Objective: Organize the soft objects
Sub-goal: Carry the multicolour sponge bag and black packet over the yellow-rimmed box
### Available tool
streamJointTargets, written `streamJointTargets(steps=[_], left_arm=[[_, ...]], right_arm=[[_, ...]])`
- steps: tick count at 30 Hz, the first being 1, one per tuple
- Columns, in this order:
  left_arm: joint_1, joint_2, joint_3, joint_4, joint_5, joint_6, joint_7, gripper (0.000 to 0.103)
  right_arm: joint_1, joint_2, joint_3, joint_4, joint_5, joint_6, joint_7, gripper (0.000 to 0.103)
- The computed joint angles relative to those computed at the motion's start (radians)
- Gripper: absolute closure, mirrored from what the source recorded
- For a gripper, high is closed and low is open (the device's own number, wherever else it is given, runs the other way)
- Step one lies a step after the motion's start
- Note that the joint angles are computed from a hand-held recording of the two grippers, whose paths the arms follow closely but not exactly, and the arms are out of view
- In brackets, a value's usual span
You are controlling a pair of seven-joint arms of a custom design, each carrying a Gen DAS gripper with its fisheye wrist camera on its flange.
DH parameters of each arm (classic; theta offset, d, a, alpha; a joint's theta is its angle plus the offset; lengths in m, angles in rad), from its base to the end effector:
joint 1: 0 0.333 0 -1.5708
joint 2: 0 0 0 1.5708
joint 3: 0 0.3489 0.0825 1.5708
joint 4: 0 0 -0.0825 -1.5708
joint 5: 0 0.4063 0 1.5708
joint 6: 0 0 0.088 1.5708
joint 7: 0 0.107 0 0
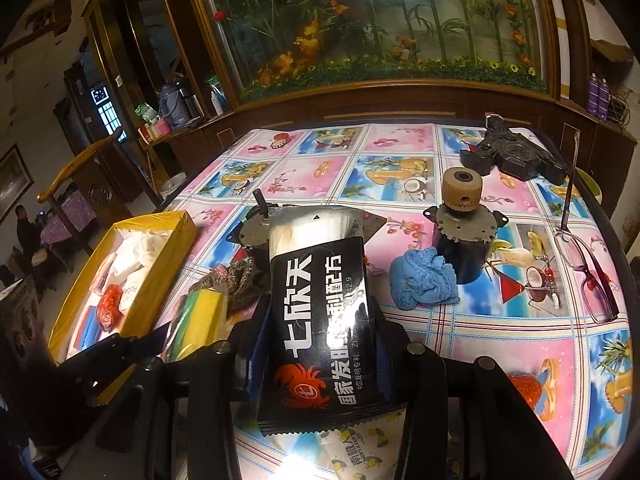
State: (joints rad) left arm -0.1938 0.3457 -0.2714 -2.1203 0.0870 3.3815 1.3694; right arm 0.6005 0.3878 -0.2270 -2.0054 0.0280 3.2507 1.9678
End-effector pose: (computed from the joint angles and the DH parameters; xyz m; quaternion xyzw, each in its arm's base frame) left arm 0.5848 -0.2883 0.3805 -0.5310 0.7184 -0.4154 0.1711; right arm 0.6313 0.2613 0.3859 -0.6422 0.6403 -0.1920 0.3751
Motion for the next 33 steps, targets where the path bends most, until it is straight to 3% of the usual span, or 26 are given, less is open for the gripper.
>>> streamJointTargets(steps=[4,5,6,8,9,12,19,21,24,33], left_arm=[[0.067,-0.017,-0.059,-0.021,0.028,0.019,-0.034,0.059],[0.1,-0.025,-0.087,-0.033,0.047,0.031,-0.051,0.059],[0.116,-0.034,-0.098,-0.043,0.062,0.039,-0.065,0.059],[0.149,-0.06,-0.117,-0.069,0.101,0.051,-0.097,0.059],[0.175,-0.073,-0.135,-0.083,0.127,0.056,-0.122,0.059],[0.334,-0.101,-0.251,-0.118,0.284,0.072,-0.259,0.059],[0.432,-0.18,-0.249,-0.182,0.492,0.152,-0.477,0.059],[0.433,-0.193,-0.222,-0.196,0.514,0.174,-0.511,0.059],[0.433,-0.209,-0.181,-0.21,0.549,0.188,-0.563,0.059],[0.406,-0.226,-0.031,-0.237,0.595,0.178,-0.667,0.059]], right_arm=[[-0.142,-0.008,0.153,-0.002,0.034,0.01,0.014,0.056],[-0.133,-0.016,0.148,-0.013,0.038,0.025,0.024,0.056],[-0.089,-0.024,0.107,-0.023,0.055,0.033,0.023,0.056],[0.056,-0.038,-0.028,-0.055,0.083,0.055,0.036,0.056],[0.094,-0.043,-0.058,-0.067,0.099,0.063,0.031,0.056],[0.175,-0.054,-0.112,-0.084,0.145,0.056,0.009,0.056],[0.403,-0.063,-0.287,-0.075,0.176,0.036,-0.017,0.056],[0.384,-0.066,-0.255,-0.065,0.168,0.033,-0.018,0.056],[0.314,-0.064,-0.162,-0.037,0.146,0.023,-0.013,0.056],[-0.025,0.02,0.254,0.128,0.055,-0.08,-0.021,0.055]])
